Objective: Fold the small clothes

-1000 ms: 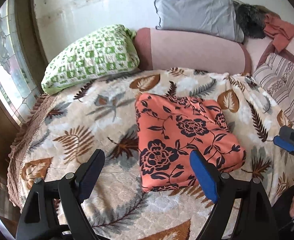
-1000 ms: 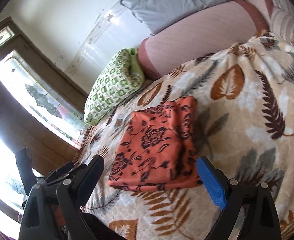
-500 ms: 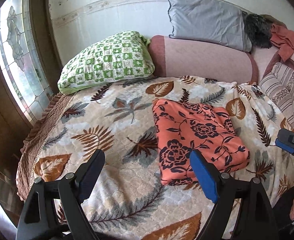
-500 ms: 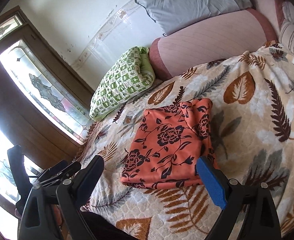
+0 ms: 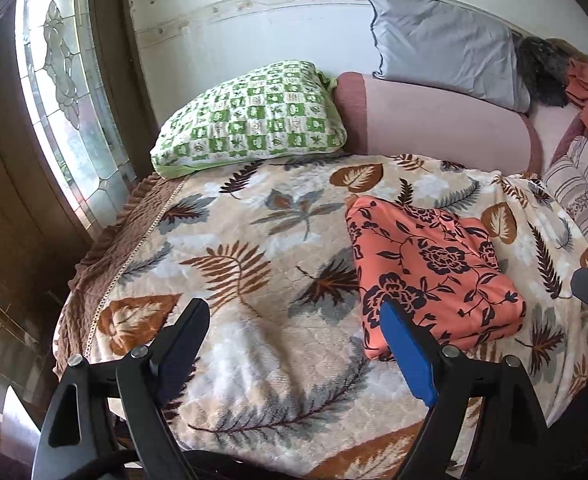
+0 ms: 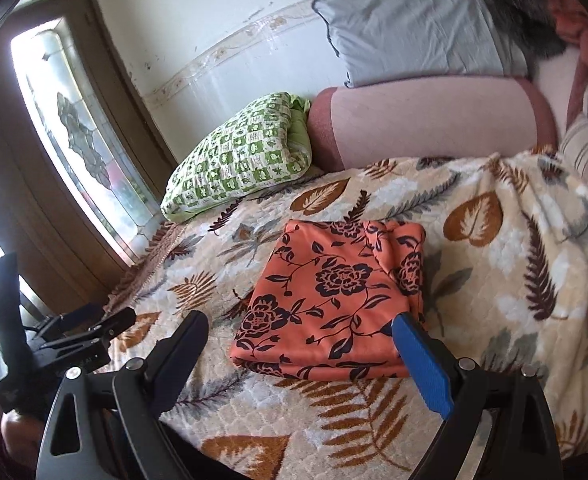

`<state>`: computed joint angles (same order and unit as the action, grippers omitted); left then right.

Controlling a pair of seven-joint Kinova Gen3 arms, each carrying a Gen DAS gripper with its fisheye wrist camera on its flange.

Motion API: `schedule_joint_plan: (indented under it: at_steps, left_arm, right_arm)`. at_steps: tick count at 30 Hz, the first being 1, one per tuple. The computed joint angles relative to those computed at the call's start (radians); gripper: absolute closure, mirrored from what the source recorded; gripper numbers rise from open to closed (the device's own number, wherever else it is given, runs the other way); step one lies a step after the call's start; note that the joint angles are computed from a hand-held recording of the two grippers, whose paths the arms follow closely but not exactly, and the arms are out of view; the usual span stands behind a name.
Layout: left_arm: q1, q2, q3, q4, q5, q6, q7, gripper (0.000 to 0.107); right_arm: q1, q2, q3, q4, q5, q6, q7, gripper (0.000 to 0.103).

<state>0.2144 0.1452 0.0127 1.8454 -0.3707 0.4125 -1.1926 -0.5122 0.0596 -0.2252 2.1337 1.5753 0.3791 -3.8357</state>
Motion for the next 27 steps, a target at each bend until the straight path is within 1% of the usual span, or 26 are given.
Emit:
schedule_joint_plan:
  at_steps: [7,10,13,17,21,27]
  left_arm:
    - [0.002,-0.018,0.002,0.015,-0.018,-0.002,0.025,0.02]
    - [-0.02,-0.006,0.018,0.013,0.025,0.005,-0.024,0.02]
    - [-0.026,0.017,0.018,0.01,0.048,0.014,-0.049,0.02]
    - [0.004,0.062,-0.009,-0.009,0.023,0.044,-0.018,0.02]
    - [0.011,0.072,-0.013,-0.019,0.033,0.049,-0.014,0.02]
    - [0.051,0.058,-0.027,-0.033,-0.017,0.05,0.042,0.02]
  right_arm:
    - [-0.038,-0.01,-0.017,-0.011,-0.071,0.063,0.079,0.008]
    - [-0.033,-0.007,-0.006,-0.003,-0.065,0.038,0.059,0.008]
    - [-0.016,-0.002,0.005,0.015,-0.036,0.004,-0.001,0.008]
    - [0.012,0.005,0.016,0.039,-0.007,-0.034,-0.055,0.008]
    - [0.034,0.005,0.018,0.051,0.014,-0.049,-0.089,0.008]
    - [0.006,0.0,0.004,0.023,-0.104,0.026,0.049,0.008]
